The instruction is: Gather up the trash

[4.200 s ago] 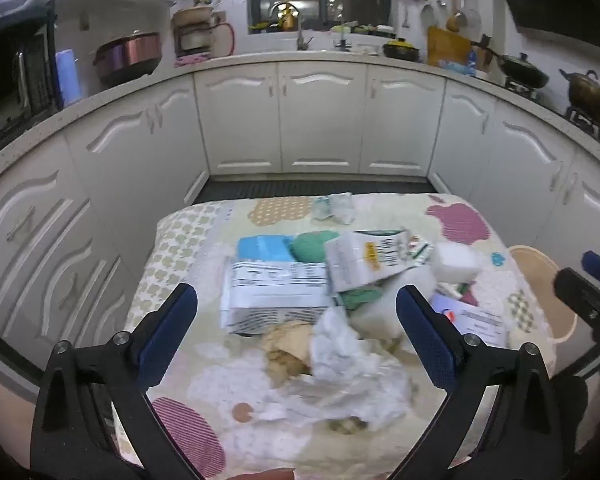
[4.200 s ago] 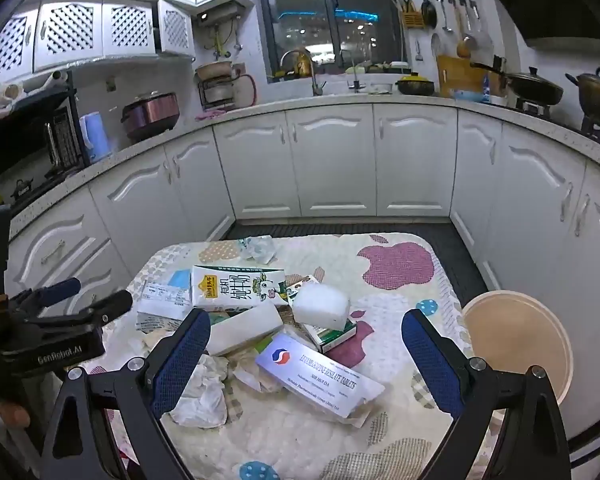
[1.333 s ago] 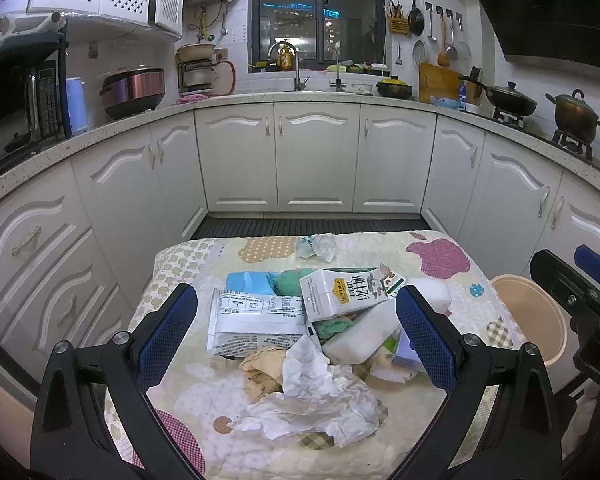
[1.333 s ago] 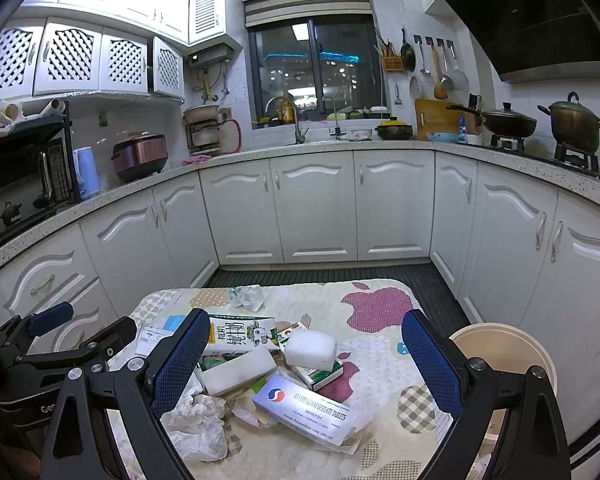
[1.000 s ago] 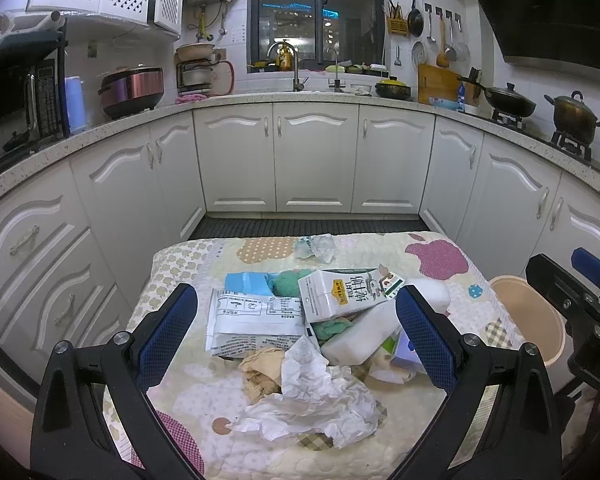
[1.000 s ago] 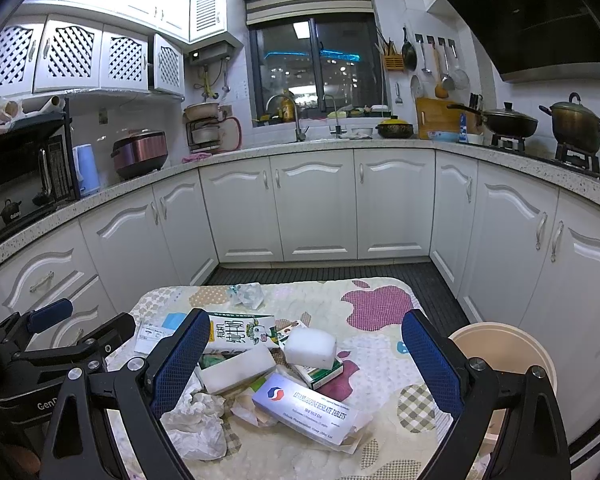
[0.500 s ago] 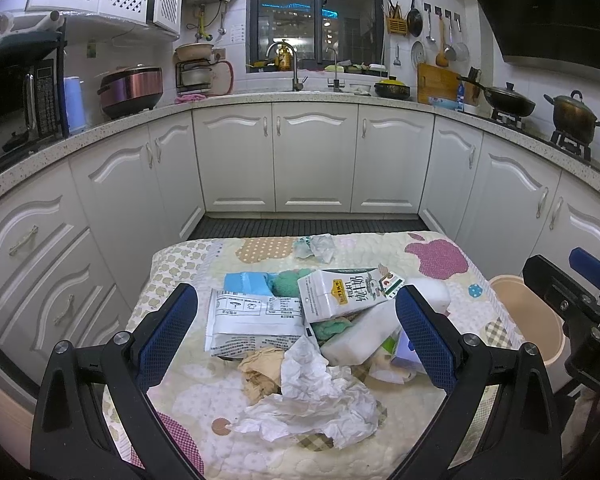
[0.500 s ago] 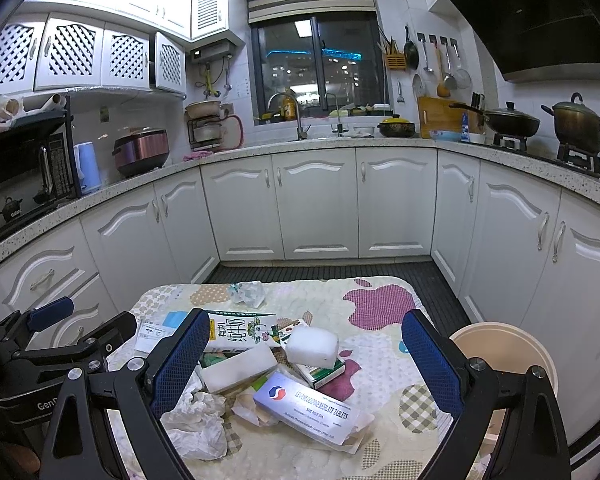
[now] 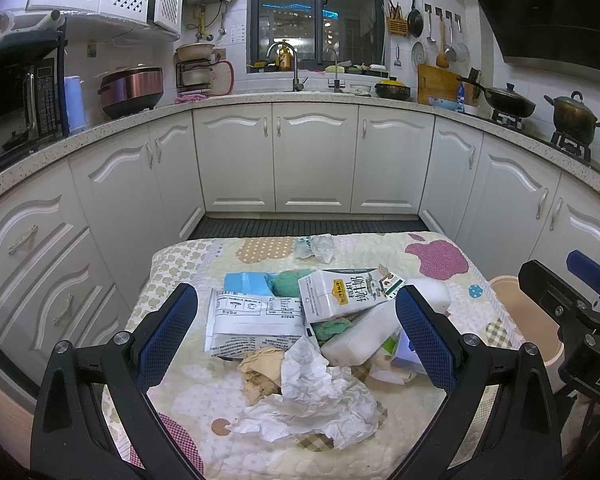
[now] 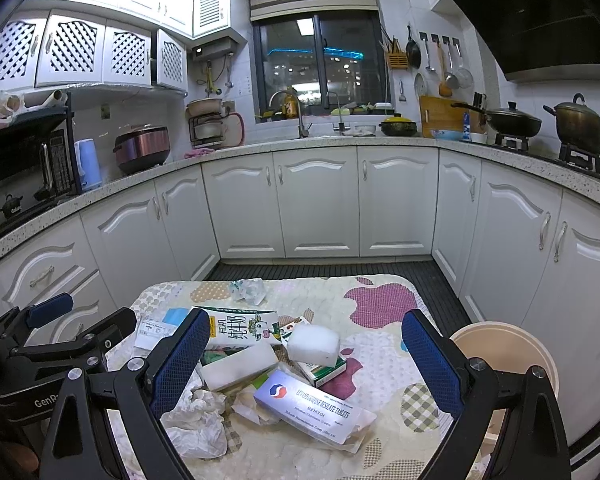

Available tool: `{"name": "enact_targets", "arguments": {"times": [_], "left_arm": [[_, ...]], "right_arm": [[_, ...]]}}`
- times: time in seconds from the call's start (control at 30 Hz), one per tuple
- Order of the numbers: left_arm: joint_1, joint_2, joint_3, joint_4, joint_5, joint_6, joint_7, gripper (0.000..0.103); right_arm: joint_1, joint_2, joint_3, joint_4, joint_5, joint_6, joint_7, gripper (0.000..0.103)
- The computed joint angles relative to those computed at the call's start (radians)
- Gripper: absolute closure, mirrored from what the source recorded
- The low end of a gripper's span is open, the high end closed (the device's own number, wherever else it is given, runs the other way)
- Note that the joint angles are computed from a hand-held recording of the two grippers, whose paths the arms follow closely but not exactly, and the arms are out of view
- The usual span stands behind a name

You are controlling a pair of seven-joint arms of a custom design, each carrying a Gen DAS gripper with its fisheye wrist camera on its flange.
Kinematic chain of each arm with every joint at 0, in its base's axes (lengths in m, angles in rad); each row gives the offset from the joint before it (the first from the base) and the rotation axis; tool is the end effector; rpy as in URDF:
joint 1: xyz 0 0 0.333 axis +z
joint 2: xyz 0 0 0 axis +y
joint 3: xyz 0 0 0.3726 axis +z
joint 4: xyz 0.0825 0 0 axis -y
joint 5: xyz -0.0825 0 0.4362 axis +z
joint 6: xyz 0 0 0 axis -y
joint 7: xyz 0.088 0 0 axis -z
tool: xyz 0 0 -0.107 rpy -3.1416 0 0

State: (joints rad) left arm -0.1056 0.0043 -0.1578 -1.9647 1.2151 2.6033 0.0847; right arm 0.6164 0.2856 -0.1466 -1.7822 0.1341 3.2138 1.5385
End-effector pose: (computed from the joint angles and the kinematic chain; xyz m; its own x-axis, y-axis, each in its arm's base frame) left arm 0.6199 -0.1871 0.5657 0.3200 -0.9474 0.0040 -0.4705 -0.1626 -0.8673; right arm 0.6589 0.3360 0.5696 0.4121 -0.9099 -0.0474 -0.3911 -0.1297 -0.9112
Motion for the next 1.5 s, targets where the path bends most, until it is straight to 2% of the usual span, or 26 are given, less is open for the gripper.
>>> {"name": "enact_targets", "arguments": {"times": [0.33,0.77,0.87,0.97,1.07,1.13,1.17,1.2,1.3,1.43,1.5], "left_arm": [[-0.001,0.005,0.002,0.003,-0.008,0.011,0.007,0.004],[0.004,0.021,0.011,0.000,-0.051,0.046,0.038,0.004],[0.011,0.025,0.018,-0.009,-0.104,0.079,0.090,0.004],[0.023,0.027,0.025,-0.029,-0.192,0.110,0.187,0.004],[0.039,0.024,0.033,-0.064,-0.322,0.132,0.318,0.004],[0.050,0.019,0.038,-0.090,-0.392,0.146,0.383,0.004],[0.057,0.017,0.041,-0.104,-0.436,0.155,0.423,0.004],[0.064,0.015,0.043,-0.119,-0.502,0.162,0.485,0.004],[0.078,0.014,0.048,-0.143,-0.587,0.163,0.556,0.004],[0.091,0.013,0.052,-0.171,-0.662,0.172,0.639,0.004],[0.096,0.014,0.050,-0.181,-0.738,0.183,0.715,0.004]], "right_arm": [[0.008,0.005,-0.009,0.002,-0.003,-0.004,0.008,0.007],[-0.032,0.018,0.026,0.015,-0.012,-0.037,-0.001,0.007],[-0.052,0.023,0.044,0.021,-0.021,-0.059,-0.003,0.007],[-0.112,0.026,0.102,0.026,-0.011,-0.092,-0.030,0.007],[-0.209,0.035,0.201,0.037,0.035,-0.138,-0.103,0.007],[-0.313,0.049,0.315,0.059,0.119,-0.209,-0.215,0.007],[-0.338,0.055,0.342,0.069,0.154,-0.240,-0.260,0.007],[-0.346,0.062,0.348,0.078,0.177,-0.271,-0.290,0.007],[-0.323,0.081,0.320,0.094,0.194,-0.315,-0.324,0.007],[-0.324,0.107,0.325,0.121,0.238,-0.371,-0.386,0.007],[-0.318,0.121,0.322,0.137,0.246,-0.390,-0.413,0.008]]}}
